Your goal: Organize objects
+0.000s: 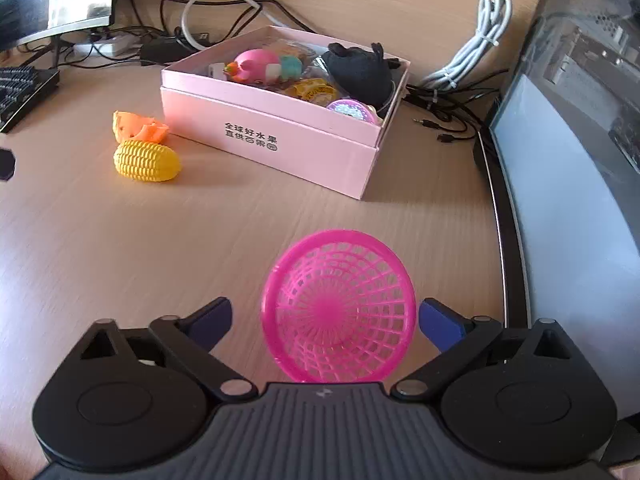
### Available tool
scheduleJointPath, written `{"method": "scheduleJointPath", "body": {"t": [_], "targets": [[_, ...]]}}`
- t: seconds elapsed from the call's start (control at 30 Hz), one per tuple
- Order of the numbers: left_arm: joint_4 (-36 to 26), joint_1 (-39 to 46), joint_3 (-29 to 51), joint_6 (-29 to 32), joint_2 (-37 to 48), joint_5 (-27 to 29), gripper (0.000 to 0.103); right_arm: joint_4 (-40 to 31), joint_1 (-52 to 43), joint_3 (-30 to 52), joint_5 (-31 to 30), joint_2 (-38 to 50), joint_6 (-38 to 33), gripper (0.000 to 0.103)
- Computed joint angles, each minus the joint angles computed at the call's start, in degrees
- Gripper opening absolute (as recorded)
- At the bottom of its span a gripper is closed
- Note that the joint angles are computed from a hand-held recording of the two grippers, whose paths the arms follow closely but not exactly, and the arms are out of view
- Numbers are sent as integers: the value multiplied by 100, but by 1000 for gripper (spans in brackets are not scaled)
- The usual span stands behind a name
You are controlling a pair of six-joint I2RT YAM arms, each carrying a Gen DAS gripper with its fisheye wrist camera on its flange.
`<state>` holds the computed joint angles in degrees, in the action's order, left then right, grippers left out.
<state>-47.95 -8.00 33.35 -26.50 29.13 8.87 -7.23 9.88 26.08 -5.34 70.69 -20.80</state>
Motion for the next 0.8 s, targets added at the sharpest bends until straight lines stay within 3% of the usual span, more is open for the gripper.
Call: {"method": "scheduleJointPath", "body": {"t": [0.07, 0.3, 0.5, 0.67, 0.8], "targets": [[-18, -254, 5, -122, 23, -139, 53, -83, -66, 40, -117, 35, 30, 81], [-224, -467, -58, -347, -87, -303, 53, -590, -306, 359, -554, -298, 329, 81], [-450, -254, -75, -398, -365, -243, 53, -687, -88, 1736, -846, -173, 744, 81], [-812, -37, -17, -386, -706, -235, 53, 105, 603, 3102, 78, 1120, 454, 81], [-1294, 945, 75, 134, -1058, 231, 53, 342, 865, 4006, 579, 2279, 65, 81]]}}
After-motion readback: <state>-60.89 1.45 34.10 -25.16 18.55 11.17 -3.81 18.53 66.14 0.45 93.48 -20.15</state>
